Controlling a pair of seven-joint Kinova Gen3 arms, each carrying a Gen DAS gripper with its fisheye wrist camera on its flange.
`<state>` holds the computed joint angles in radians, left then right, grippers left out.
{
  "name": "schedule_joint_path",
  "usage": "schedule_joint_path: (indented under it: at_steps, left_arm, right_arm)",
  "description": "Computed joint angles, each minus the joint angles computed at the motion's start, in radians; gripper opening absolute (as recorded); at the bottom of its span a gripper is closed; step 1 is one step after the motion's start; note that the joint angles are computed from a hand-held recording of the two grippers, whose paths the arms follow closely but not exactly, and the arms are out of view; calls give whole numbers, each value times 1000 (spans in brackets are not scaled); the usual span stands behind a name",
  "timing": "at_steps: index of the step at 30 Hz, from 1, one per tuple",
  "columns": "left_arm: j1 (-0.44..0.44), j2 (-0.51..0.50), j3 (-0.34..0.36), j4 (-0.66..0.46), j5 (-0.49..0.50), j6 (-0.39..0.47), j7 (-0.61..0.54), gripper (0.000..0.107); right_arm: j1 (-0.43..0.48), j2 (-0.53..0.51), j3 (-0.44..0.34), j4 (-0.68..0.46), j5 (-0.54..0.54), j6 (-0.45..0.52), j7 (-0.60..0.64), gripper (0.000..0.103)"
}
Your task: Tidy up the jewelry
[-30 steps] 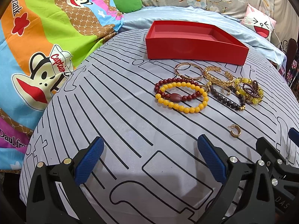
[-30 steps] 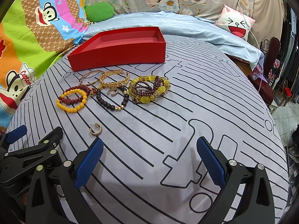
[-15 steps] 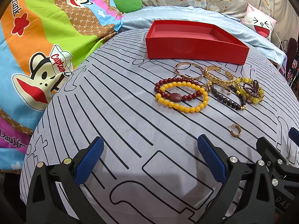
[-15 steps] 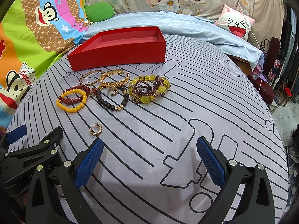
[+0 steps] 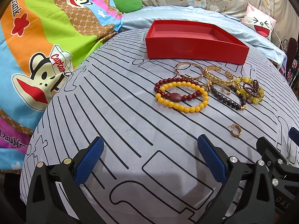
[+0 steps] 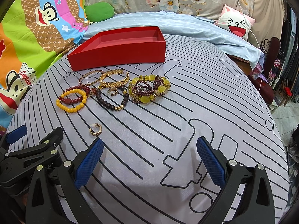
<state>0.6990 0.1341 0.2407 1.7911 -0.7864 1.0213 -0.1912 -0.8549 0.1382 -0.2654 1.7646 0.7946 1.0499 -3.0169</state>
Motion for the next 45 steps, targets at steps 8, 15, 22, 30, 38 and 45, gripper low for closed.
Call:
schedule_joint_path:
  at_steps: [8,15,22,30,38,45]
  left_arm:
    - [0,1,0,0,-1,0,0,96]
    - [-1,0,-1,0,0,-1,-3,96]
    - [2,3,-1,-2,-1,3,-1,96]
    - [-2,2,-2,-6,5,8,-16,96]
    - [-8,-1,4,-38,49,35,-72,96]
    - [-21,-5,-2,-65,77,38,-116,96]
  right_arm:
    - [1,-1,0,1,-1,0,0,96]
    - [2,-2,-1,2,-1,-1,0,96]
    - [2,-1,-1,1,-1,1,1,96]
    - [8,-3,-1,-4,-16,-7,18,96]
    - [29,-17,1,-16,-73,-6,81,96]
    - [49,-19,2,-38,-106,-11,129,96]
